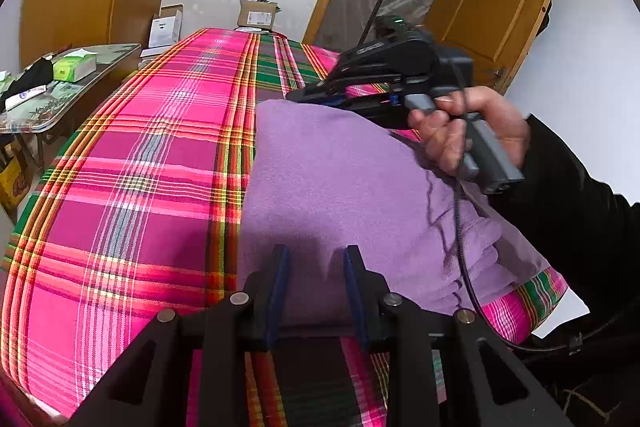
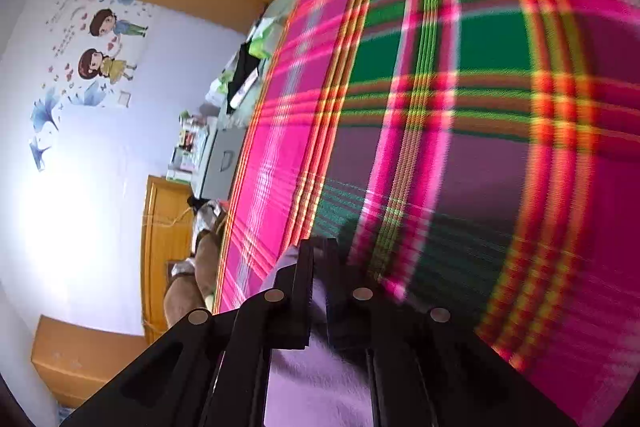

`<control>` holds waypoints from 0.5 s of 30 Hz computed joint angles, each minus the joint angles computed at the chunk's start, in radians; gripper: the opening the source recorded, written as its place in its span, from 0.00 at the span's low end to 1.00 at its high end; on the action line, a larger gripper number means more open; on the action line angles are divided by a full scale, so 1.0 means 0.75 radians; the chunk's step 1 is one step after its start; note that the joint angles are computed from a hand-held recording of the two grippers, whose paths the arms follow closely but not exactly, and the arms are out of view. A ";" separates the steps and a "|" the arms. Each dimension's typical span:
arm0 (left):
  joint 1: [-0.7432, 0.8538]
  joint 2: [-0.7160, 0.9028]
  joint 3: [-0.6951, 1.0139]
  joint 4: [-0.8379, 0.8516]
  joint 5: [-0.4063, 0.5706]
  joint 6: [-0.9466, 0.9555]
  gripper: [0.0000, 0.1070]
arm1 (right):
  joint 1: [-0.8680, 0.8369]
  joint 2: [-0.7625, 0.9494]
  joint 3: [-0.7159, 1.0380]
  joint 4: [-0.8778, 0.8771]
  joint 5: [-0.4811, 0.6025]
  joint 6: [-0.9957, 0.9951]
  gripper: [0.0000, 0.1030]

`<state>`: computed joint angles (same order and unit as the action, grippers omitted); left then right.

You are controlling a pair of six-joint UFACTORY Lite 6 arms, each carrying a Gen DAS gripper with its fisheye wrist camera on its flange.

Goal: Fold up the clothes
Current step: 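Grasp the sweatshirt edge with the right gripper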

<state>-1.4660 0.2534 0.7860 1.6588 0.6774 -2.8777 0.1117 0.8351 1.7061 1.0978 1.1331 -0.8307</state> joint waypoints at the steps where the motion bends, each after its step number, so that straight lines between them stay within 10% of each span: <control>1: 0.001 -0.001 -0.001 0.000 -0.002 0.002 0.26 | -0.017 -0.037 -0.049 0.026 0.018 -0.043 0.06; 15: -0.037 0.011 0.028 -0.093 0.015 0.073 0.26 | -0.262 -0.220 -0.427 0.119 0.070 -0.364 0.01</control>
<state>-1.4936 0.2617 0.8068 1.5891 0.6883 -2.8231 -0.0848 0.6700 1.3858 1.1873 1.1853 -1.1040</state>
